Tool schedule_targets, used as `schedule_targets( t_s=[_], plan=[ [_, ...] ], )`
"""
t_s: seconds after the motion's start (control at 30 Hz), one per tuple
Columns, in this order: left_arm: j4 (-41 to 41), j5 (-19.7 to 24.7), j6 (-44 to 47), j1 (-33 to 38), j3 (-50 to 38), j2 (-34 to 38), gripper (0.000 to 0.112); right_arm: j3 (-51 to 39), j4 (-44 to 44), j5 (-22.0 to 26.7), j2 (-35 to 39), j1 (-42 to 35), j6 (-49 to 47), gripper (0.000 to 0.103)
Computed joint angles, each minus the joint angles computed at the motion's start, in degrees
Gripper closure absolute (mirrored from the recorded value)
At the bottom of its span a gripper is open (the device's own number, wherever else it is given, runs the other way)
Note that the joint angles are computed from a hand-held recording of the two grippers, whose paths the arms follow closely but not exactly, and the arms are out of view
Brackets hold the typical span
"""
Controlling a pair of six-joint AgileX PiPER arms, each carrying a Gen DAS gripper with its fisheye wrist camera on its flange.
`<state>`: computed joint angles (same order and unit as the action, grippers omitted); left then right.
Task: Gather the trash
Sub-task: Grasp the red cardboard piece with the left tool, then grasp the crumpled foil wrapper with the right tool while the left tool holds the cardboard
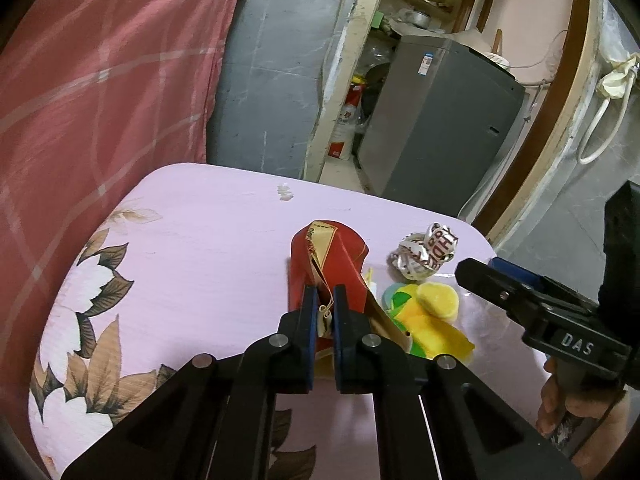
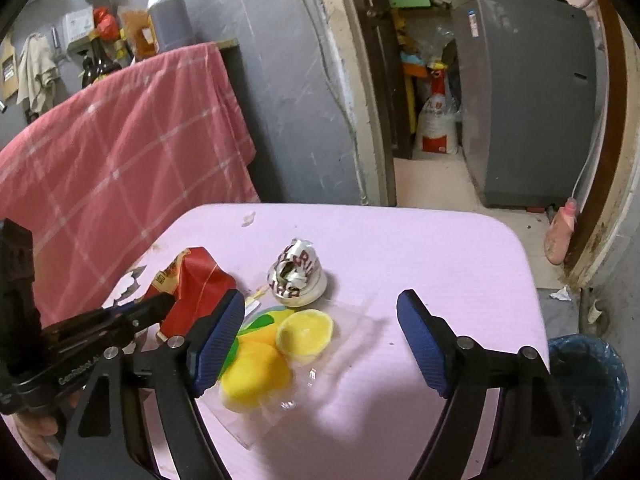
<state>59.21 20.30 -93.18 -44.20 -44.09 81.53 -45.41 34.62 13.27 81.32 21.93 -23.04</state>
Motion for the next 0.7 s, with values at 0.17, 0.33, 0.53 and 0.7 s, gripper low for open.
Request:
schedule_targets(
  t_s=[0.17,0.33,0.53,0.7],
  plan=[
    [-0.5,0.1,0.7,0.6,1.2,-1.1,0.108,-3.7,-6.3,1.6,3.6,1.3,6.1,0.027],
    [-0.5,-0.4,1.0,1.0,1.9,-1.7,0.108,-6.4,-13.2,2.3,6.5,2.9,12.6,0.041],
    [-0.4,-0.4,0.8,1.0,2.1,-2.0,0.108,-8.3,-12.8,3.2,8.3,3.4,11.5,0.05],
    [-0.7,0.6,0.8,0.6,1.6,-1.7,0.108,-9.0,-12.4,3.6,8.7,4.0,10.4,0.063]
  ],
)
